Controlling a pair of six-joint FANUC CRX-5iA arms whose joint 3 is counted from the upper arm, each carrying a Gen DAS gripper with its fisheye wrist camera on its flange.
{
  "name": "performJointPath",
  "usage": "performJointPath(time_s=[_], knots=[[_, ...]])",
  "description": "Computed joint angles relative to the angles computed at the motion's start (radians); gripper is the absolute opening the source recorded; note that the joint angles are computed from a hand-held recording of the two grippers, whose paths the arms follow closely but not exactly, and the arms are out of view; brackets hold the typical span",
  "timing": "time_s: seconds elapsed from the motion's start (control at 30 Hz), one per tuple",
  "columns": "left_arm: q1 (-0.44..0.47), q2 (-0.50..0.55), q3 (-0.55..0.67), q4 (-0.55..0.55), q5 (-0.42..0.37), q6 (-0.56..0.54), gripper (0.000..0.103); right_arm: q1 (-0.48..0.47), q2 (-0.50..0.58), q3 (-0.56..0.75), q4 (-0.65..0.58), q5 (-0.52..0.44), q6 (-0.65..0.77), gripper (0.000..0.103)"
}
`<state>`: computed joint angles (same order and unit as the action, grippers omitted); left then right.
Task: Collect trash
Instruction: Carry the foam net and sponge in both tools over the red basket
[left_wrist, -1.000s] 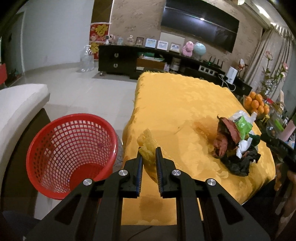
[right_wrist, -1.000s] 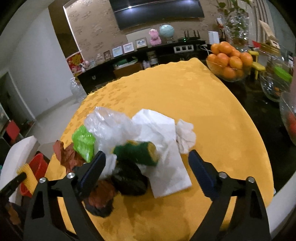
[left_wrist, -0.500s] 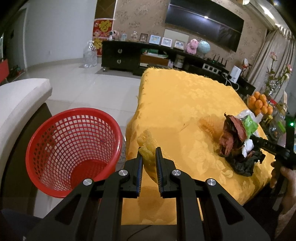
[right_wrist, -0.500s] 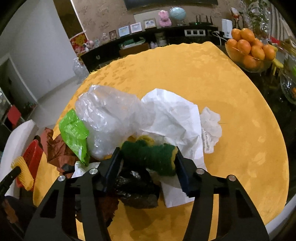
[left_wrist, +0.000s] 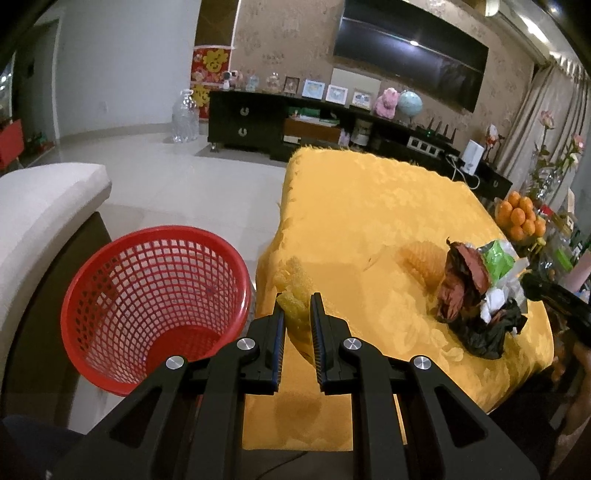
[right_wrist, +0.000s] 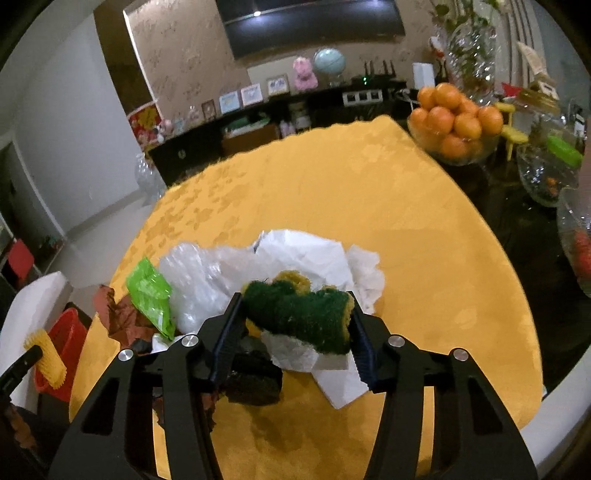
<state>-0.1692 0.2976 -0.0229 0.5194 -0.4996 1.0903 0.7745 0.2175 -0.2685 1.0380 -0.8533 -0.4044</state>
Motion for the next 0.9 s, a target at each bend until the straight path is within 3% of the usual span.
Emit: performJointPath(time_s=[0.37,0.9], knots=[[0.002,-0.058,-0.045,0.060,0.043,-0.047,0.013,0.035,-0.015,0.001,0.049,-0.030,0.005,0.052],[0.043,-0.159,-0.110,0.045,0.098,-0.011,0.013,0.098,0.067,0.162,0.037,-0.019,0.161,0.052]])
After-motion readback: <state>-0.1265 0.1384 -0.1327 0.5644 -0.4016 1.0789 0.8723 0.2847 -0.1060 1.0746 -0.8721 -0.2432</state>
